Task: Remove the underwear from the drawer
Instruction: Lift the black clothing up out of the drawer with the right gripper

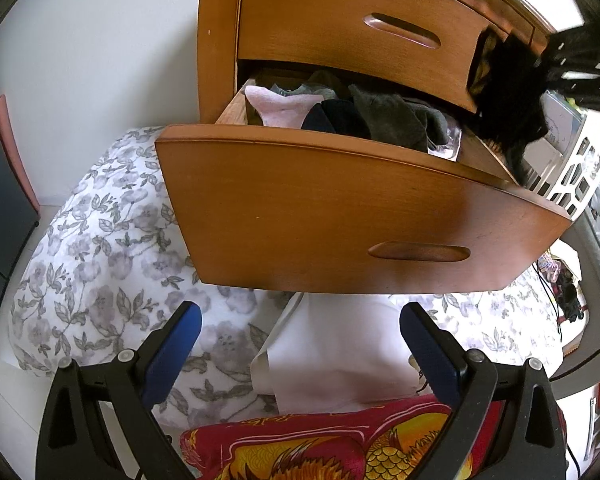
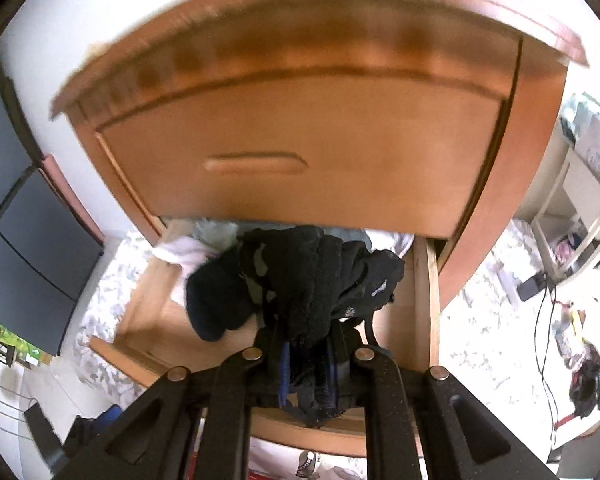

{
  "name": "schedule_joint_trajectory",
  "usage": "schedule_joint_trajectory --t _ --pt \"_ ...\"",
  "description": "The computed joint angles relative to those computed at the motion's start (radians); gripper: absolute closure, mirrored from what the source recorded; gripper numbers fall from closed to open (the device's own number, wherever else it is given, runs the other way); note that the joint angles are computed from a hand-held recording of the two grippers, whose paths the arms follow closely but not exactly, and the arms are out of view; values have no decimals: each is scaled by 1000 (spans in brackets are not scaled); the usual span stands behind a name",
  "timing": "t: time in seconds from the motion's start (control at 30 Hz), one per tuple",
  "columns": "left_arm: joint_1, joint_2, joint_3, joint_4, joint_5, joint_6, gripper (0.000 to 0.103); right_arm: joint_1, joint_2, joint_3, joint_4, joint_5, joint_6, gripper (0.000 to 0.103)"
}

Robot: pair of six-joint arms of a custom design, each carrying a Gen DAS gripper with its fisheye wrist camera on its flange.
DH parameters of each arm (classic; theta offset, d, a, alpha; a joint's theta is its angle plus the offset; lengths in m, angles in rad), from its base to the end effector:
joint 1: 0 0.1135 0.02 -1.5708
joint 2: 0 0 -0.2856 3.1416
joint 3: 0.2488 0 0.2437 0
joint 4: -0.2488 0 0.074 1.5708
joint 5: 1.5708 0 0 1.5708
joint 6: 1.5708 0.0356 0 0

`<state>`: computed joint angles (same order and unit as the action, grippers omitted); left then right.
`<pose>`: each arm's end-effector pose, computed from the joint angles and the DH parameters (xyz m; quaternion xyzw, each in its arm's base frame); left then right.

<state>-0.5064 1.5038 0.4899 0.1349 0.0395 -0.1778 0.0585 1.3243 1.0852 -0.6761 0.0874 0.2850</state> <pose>0.2149 -0.1208 0.1453 0.1605 0.9268 -0.1312 0.3131 0.2605 0.0121 0.3061 0.1209 0.9382 0.0142 0.3240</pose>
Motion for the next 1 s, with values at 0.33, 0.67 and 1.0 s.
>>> schedule_joint_trajectory --t 0.33,0.67,1.0 --pt "-4 -6 1 -9 -14 -1 4 119 -184 65 -97 93 2 89" --pt "-17 -11 3 -20 -51 -1 4 172 -323 69 -203 170 -4 89" --pt "-53 -17 6 -28 -130 -3 4 193 -476 24 -320 207 5 89"
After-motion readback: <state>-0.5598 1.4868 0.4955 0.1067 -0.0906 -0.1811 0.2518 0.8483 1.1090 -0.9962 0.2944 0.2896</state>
